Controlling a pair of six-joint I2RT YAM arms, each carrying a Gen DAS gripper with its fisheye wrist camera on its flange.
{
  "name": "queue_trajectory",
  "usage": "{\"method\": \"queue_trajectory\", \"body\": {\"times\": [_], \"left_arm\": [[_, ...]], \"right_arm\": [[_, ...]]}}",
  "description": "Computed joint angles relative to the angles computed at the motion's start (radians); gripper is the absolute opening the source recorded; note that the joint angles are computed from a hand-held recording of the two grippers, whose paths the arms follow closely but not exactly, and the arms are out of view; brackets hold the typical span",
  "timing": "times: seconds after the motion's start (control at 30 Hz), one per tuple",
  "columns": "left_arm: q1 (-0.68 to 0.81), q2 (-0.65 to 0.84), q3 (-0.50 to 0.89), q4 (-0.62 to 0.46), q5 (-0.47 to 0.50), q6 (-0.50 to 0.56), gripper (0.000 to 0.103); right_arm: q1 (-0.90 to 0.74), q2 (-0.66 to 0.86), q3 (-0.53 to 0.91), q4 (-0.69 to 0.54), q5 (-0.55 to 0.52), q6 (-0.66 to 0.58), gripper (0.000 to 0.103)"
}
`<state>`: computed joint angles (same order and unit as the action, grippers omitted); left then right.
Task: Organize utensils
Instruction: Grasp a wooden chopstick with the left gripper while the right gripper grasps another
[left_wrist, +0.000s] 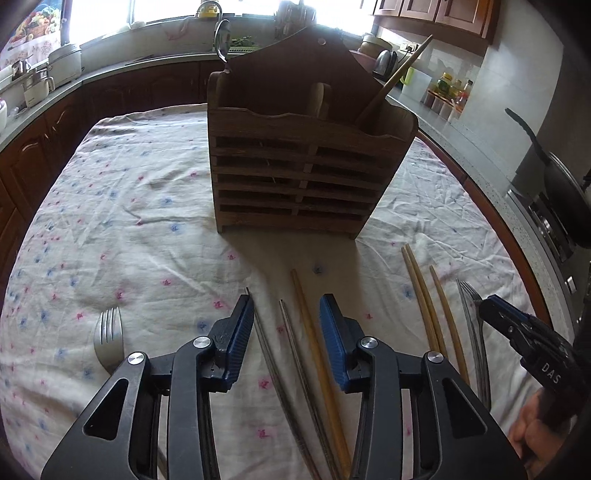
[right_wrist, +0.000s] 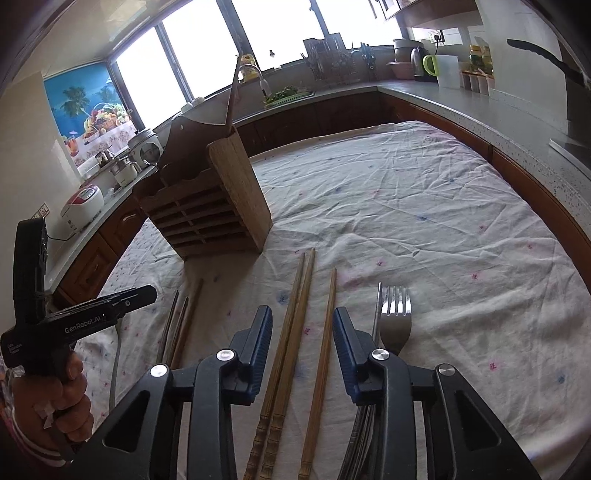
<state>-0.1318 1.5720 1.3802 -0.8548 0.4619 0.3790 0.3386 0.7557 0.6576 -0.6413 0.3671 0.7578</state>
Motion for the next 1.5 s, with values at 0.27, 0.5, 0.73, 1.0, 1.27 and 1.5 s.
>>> {"method": "queue_trajectory", "body": {"times": [0.27, 0.5, 0.73, 1.0, 1.27, 1.5], "left_arm": [[-0.082, 0.119, 0.089, -0.02, -0.052, -0.005, 0.03], [-0.149, 0.165, 0.097, -0.009, -0.148, 0.006, 0.024], [-0.19, 0.126, 0.035, 0.053, -0.202, 0.025, 0.011], [-0.18, 0.126, 0.041, 0.035, -0.162, 0.013, 0.006], [-0.081, 0.058, 0.067, -0.065, -0.004, 0.044, 0.004], [0.042, -0.006, 0.138, -0.204, 0.14, 0.106, 0.004]], "right_arm": [[-0.193, 0.147, 0.01, 0.08, -0.165, -0.102, 0.023], [-0.24, 0.264, 0.028, 0.111, -0.197, -0.163, 0.02], [-0.204, 0.355, 0.098, 0.075, -0.125, -0.221, 0.017], [-0.196, 0.357, 0.105, 0.075, -0.135, -0.228, 0.006], [-0.175, 0.166, 0.081, 0.038, -0.173, -0.147, 0.005], [-0.103, 0.033, 0.123, -0.043, -0.142, -0.087, 0.005]]}}
